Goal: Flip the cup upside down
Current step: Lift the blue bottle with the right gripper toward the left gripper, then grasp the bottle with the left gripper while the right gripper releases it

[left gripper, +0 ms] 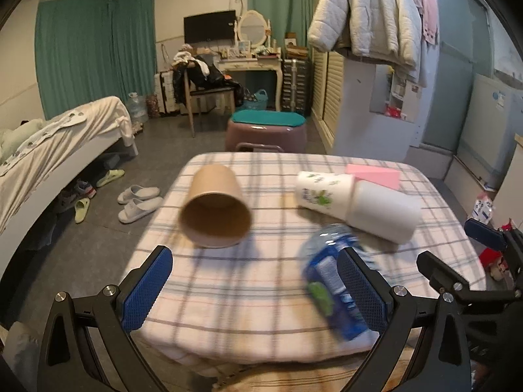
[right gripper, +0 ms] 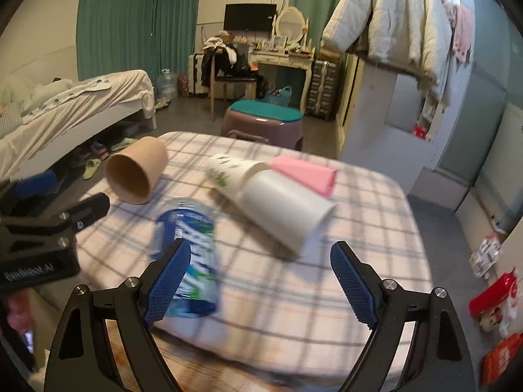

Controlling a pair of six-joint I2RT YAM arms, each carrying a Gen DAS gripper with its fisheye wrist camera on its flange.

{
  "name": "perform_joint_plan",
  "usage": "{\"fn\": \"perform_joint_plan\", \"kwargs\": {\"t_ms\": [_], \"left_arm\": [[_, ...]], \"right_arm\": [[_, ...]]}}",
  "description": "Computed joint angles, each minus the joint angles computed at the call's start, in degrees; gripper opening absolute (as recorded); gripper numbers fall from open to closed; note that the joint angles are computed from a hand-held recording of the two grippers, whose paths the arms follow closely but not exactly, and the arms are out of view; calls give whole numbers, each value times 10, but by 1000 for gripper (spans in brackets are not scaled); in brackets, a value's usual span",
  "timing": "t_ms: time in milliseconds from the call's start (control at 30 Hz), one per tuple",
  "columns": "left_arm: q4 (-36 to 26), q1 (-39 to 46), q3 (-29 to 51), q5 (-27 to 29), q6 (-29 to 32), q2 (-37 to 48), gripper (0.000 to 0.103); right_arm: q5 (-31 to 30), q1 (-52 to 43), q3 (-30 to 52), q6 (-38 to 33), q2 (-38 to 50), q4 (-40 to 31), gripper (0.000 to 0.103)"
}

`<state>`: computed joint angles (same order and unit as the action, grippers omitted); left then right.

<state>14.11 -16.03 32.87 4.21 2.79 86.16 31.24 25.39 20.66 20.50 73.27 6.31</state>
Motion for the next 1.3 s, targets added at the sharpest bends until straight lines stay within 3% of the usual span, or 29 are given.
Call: {"fn": "perform_joint_plan", "kwargs": {"t_ms": [67, 300, 500, 867, 1067, 1300], "left_arm": [[-32, -25, 22, -16, -17, 5, 103], [-123, -92, 115, -49, -57, 64, 103], [-208, -107, 217, -31, -110, 161, 103], [-272, -106, 305, -17, -127, 253, 102], [-303, -88, 332, 26, -127, 277, 75], [-307, -84, 321, 42, -114, 248, 75]], "right_arm": [[-3, -23, -22, -17, -27, 7, 88], [-100, -157, -88, -62, -78, 56, 88], [-188, -253, -113, -104, -78, 109, 88], [-286, -349, -110, -134, 10, 205, 88], [-302, -351, -96, -130, 68, 236, 88], [-298, -345, -105, -124, 64, 246, 88]]}}
